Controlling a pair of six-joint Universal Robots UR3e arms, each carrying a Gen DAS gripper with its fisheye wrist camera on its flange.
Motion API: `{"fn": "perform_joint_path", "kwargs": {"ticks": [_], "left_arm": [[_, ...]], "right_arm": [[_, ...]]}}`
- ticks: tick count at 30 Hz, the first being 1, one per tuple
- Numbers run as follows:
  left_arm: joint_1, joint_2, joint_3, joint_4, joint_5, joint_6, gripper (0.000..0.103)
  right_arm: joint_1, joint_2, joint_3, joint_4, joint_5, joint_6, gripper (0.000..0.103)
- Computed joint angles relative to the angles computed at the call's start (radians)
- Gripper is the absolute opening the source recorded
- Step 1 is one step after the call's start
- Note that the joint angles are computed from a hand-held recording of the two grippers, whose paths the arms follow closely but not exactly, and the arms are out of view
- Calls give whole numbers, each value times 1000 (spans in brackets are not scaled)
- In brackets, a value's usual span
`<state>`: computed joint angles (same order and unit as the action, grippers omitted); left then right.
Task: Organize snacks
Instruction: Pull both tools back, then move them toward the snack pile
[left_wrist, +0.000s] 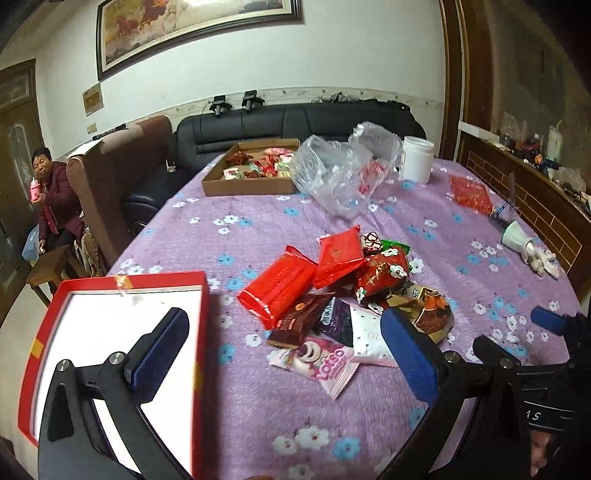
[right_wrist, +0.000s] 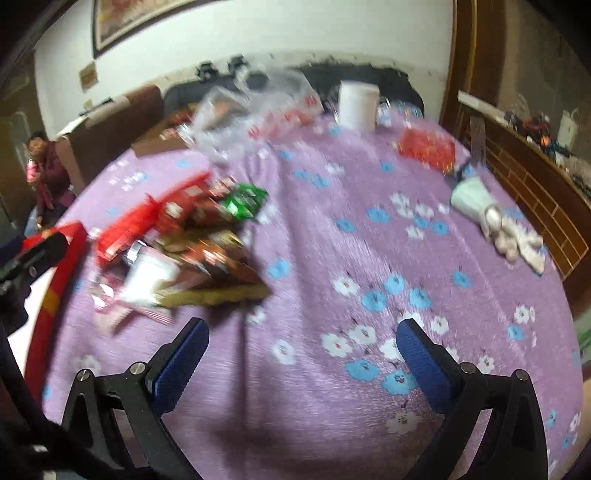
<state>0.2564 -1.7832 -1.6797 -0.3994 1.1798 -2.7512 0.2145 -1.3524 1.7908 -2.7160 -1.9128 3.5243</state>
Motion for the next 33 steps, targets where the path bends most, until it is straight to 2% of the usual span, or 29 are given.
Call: {"fn": "perform_joint_path", "kwargs": {"ticks": [5,11,33], "left_arm": [[62,65,-85,72,-43,12,103],[112,78,-88,72,-82,15,103],[95,-4,-20,80,-14,12,103]], "right_arm": [[93,36,-86,-12,-100,-23,102],[108,71,-161,24,-66,-24,100],[88,142,-242,65,-10,-38,100]]}}
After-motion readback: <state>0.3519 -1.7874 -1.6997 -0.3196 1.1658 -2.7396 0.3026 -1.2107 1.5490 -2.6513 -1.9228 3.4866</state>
